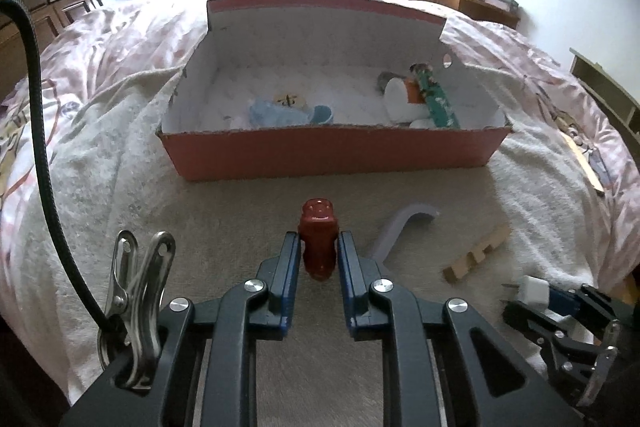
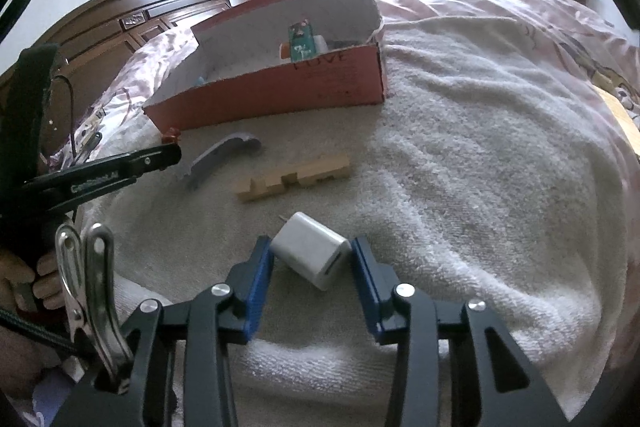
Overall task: Organize rigid objects
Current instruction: 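Carry the red figure and the charger with both tools over the box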
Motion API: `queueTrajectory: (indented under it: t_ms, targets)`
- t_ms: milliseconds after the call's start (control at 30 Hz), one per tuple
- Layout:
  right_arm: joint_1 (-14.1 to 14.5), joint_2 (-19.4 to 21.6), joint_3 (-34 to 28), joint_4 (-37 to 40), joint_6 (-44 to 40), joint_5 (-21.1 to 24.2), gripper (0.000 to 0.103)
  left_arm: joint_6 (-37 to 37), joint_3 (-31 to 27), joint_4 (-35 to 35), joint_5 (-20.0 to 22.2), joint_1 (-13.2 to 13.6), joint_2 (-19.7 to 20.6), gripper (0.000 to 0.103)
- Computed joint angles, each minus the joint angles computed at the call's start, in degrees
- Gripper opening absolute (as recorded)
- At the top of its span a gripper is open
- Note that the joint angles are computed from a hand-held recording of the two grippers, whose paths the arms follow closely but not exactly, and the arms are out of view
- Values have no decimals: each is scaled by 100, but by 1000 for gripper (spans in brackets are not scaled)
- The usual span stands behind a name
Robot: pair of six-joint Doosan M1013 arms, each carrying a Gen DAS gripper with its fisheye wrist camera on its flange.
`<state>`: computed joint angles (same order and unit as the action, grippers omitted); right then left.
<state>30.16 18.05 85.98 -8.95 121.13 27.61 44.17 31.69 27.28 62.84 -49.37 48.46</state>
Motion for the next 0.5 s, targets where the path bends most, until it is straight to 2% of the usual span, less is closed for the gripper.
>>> queueTrajectory:
  t_ms: [167,500]
  targets:
    - [-41,-24,-12,545,-469,-140,42,-97,161,3,-219,8,-132,20]
    - [-60,25,-244,765,-838,-170,42,-171,231,-40,-467,44,-242,20]
